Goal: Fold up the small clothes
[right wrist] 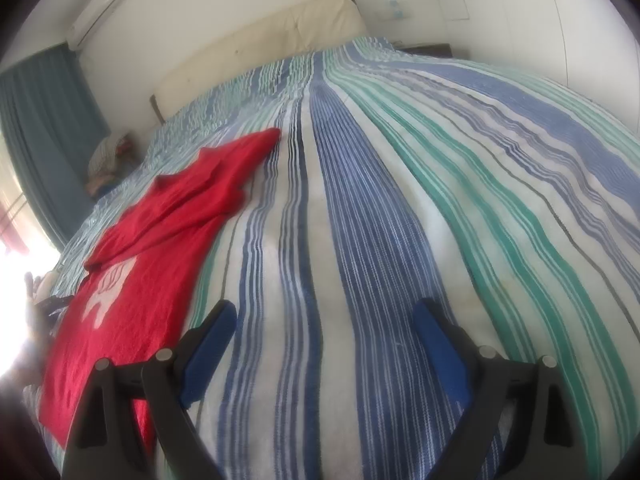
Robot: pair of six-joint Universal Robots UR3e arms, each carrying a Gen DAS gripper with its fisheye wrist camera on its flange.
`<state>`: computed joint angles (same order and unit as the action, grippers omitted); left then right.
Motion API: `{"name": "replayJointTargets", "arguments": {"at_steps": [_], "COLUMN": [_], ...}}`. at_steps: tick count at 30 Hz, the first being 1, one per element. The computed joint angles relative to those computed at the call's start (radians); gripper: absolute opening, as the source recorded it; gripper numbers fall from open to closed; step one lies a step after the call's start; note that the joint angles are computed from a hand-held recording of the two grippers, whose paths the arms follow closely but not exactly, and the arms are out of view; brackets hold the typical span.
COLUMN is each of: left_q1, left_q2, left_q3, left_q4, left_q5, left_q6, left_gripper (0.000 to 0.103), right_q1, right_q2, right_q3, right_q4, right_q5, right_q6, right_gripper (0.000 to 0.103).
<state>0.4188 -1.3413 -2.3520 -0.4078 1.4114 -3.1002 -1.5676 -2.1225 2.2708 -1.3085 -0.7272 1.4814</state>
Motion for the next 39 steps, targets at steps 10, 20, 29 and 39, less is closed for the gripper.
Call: {"name": "replayJointTargets", "arguments": {"at_steps": [10, 20, 29, 39], "left_q1": [0.002, 0.003, 0.003, 0.003], "left_q2": [0.0, -0.001, -0.002, -0.004], "left_q3": [0.003, 0.0, -0.003, -0.004], "left_q4": [-0.002, 0.005, 0.01, 0.016], "left_q5": [0.008, 0.008, 0.008, 0.008], "left_q6": [0.006, 0.006, 0.004, 0.004], "left_gripper": [0.103, 0.103, 0.103, 0.103], "right_q1": [0.016, 0.026, 0.031, 0.013], "right_q2": [-0.037, -0.095, -0.125, -0.082], "right_q3": [0.032, 0.071, 0.092, 0.063], "right_q4": [-0.063, -0.122, -0.159, -0.102], "right_q5": [0.0, -0.009, -0.017, -0.015], "right_q6": [0.037, 0.071, 0.093, 0.048], "right_gripper": [0.09, 0.09, 0.09, 0.091]}}
